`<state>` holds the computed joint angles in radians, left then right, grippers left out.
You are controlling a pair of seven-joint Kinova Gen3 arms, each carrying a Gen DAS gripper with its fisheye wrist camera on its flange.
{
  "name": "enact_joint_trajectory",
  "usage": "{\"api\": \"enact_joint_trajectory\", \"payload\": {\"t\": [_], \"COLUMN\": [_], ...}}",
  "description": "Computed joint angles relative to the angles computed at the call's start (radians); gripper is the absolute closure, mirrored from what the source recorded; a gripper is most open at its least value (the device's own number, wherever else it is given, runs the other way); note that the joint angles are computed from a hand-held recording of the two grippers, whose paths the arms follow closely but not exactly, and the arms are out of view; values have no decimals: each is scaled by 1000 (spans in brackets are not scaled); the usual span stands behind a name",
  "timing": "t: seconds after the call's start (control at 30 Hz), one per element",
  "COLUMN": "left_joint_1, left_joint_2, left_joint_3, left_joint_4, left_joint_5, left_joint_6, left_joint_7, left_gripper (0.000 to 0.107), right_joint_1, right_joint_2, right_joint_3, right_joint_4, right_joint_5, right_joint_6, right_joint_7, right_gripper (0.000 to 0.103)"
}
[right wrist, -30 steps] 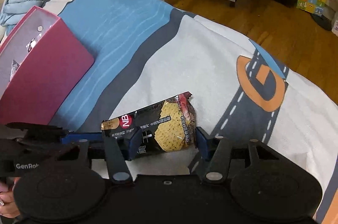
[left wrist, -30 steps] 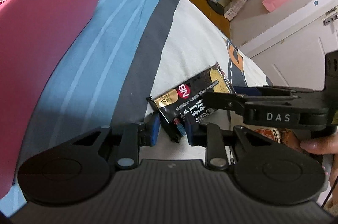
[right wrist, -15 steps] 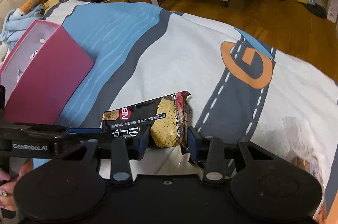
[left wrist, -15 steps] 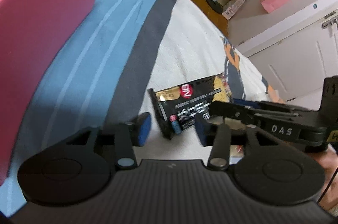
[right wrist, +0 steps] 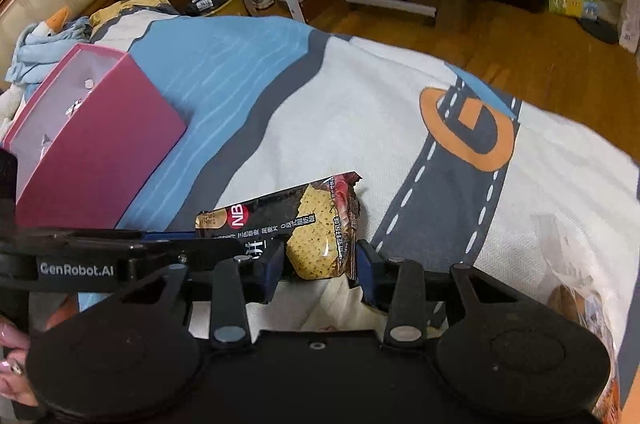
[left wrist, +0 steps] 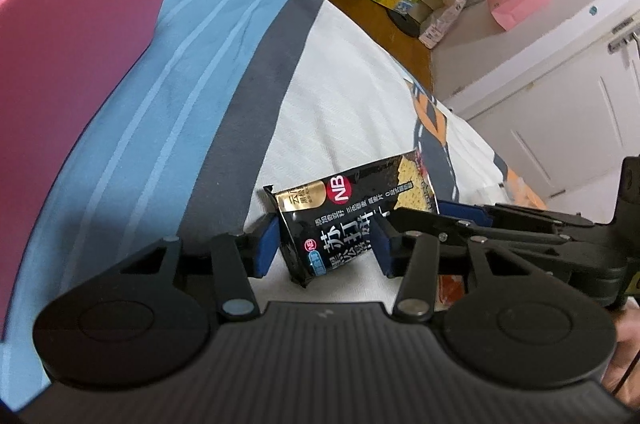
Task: Organize snacks
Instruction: 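Lift the black cracker pack with both tools toward the pink box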
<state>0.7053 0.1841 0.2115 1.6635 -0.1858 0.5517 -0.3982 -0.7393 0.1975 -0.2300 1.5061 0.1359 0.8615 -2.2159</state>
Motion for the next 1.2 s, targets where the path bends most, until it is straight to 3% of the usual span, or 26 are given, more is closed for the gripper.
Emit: {"api": "enact_joint_trajectory", "payload": {"t": [0.2,0.4,0.7,1.2], "left_joint_1": [21,35,57,5], "left_joint_2": [-21,-35,-114,-271], "left_joint_3": [13,38,88,215], "left_joint_4": [-23,-87,-92,-82], "left_joint_5": [-27,-52,-81,-12], "left_joint_6": [35,131,263,458], "left_joint_7": [-18,-48,26,-34], "left_gripper": [50,49,51,51], "right_joint_1": [-63,-85,-126,-285], "right_joint_2": [-57,-108,-135,-127], "right_joint_3": [-6,-42,-105,-193], "right_joint_4": [45,73,51,-39], "right_joint_5": [126,215,240,317], "right_joint_6": [-20,-9,68,243], "right_joint_7": [-123,-252,-413,-613], "right_gripper": [58,58,58,59]}}
